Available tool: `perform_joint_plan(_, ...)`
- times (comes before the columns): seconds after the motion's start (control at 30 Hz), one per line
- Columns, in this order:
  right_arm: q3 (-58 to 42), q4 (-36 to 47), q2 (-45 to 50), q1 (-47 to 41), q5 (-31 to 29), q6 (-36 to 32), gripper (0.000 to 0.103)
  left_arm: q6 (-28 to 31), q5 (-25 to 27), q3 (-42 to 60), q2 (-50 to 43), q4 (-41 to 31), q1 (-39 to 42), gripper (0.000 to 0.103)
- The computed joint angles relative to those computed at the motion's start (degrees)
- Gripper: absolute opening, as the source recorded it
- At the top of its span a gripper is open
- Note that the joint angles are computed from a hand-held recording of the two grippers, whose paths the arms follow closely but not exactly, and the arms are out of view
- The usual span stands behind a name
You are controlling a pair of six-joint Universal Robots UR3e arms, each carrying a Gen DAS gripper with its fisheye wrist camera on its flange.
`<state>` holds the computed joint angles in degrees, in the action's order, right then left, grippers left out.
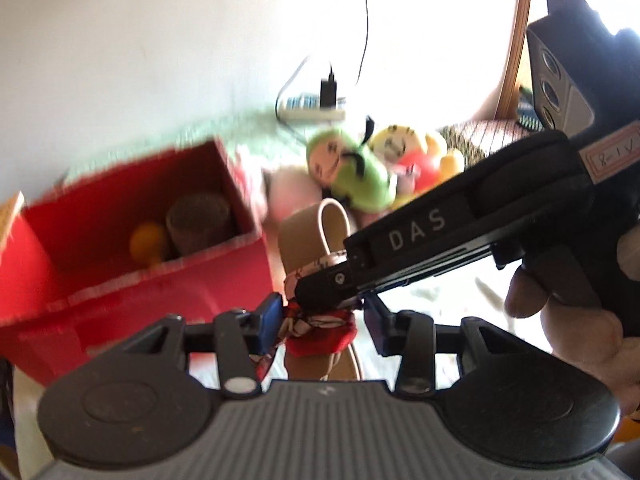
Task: Organize objects
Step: 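Lift the pen holder with the right gripper and carry it over the box, then lower the pen holder into the red box and open the right gripper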
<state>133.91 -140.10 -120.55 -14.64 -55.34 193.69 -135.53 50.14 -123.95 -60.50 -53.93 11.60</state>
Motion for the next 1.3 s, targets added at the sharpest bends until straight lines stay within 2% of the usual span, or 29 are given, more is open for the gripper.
perform_joint_plan(0.2, -5.9, -2.2, 2.2, -0.4, 0.8, -2.4, 0.024, -1.9, -3.7, 4.9, -2.7, 4.1, 2.5, 0.043)
perform_joint_plan(0.27, -9.4, -4.3, 5.8, 0.7, 0.6, -2.5, 0.024, -2.5, -4.8, 6.9, -4.5, 5.6, 3.9, 0.043)
perform_joint_plan(0.47, -24.7, -11.9, 22.8, 9.8, -4.7, 0.9, 0.024, -2.9, -7.3, 14.7, -12.5, 8.4, 8.0, 0.042)
perform_joint_plan(0.57, -35.3, -12.3, 32.7, 14.9, -8.6, 1.8, 0.024, -2.5, -7.8, 18.8, -17.6, 9.4, 9.6, 0.042)
perform_joint_plan(0.63, -42.4, -11.4, 38.9, 17.7, -11.2, 2.3, 0.024, -3.7, -6.2, 23.2, -23.8, 11.5, 8.6, 0.042)
perform_joint_plan(0.7, -48.2, -10.0, 44.3, 19.3, -12.3, 2.8, 0.024, -3.6, -5.4, 27.4, -29.0, 10.2, 8.5, 0.042)
perform_joint_plan(0.9, -67.0, 1.7, 59.7, 22.8, -14.9, 3.3, 0.024, 0.1, -2.9, 34.7, -39.2, 2.6, 9.3, 0.041)
perform_joint_plan(1.07, -88.2, 19.6, 73.5, 25.1, -17.3, 0.1, 0.024, 0.5, 1.4, 43.3, -49.3, -3.5, 7.9, 0.04)
perform_joint_plan(1.3, -117.4, 41.6, 89.9, 26.1, -18.1, -1.9, 0.024, 1.1, 5.0, 48.7, -54.0, -8.0, 7.2, 0.04)
